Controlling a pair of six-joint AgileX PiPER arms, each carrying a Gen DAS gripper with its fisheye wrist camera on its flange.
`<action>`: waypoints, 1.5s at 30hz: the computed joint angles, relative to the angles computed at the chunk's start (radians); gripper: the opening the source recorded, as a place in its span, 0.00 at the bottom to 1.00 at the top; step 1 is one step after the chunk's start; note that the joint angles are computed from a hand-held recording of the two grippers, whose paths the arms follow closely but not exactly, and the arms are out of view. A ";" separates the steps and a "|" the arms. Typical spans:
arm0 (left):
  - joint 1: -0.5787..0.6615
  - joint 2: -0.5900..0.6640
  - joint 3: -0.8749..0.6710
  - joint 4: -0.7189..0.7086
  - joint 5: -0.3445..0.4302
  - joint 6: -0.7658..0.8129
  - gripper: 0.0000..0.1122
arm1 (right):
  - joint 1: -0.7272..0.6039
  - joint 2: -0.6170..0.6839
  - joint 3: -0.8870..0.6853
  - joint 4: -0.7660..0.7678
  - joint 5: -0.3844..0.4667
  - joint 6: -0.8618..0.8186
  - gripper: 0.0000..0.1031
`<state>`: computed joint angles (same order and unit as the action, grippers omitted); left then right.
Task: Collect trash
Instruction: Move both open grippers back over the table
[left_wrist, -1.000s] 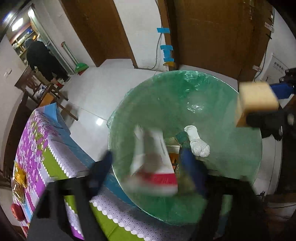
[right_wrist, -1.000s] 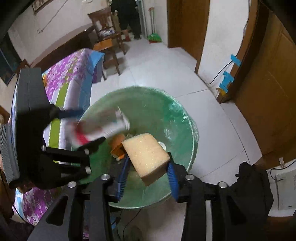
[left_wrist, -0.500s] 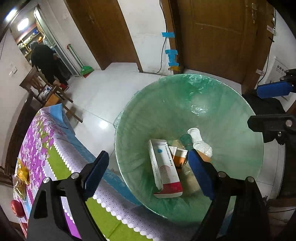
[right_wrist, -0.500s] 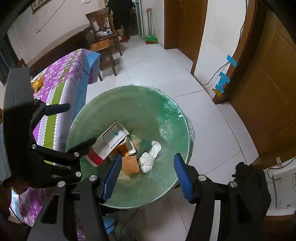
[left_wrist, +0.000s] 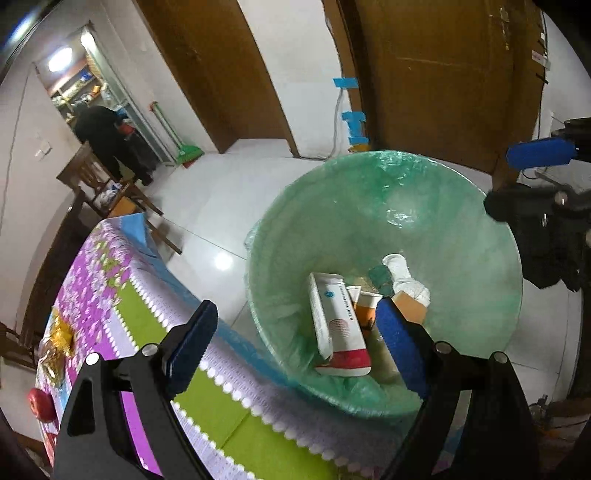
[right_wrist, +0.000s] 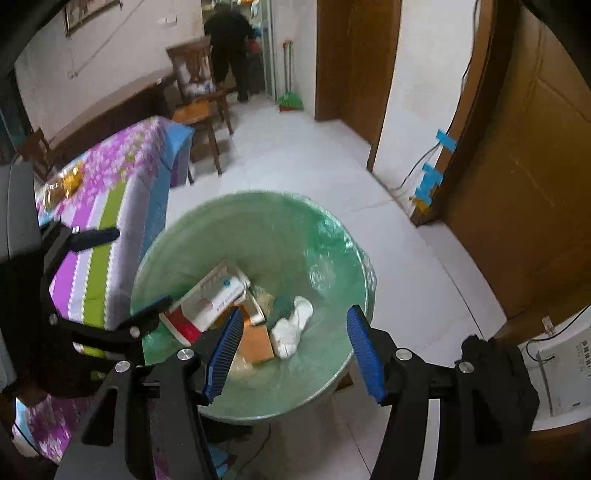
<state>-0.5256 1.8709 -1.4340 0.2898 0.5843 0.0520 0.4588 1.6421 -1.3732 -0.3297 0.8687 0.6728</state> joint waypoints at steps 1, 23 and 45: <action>0.000 -0.014 0.021 0.020 -0.016 -0.027 0.75 | 0.020 -0.017 0.022 -0.048 -0.022 0.058 0.59; 0.167 -0.244 0.299 0.260 -0.150 -0.417 0.76 | 0.373 0.004 0.091 -0.703 0.044 0.718 0.69; 0.732 -0.088 0.002 -0.344 0.091 0.134 0.81 | 0.511 0.305 -0.340 -0.600 -0.011 0.535 0.71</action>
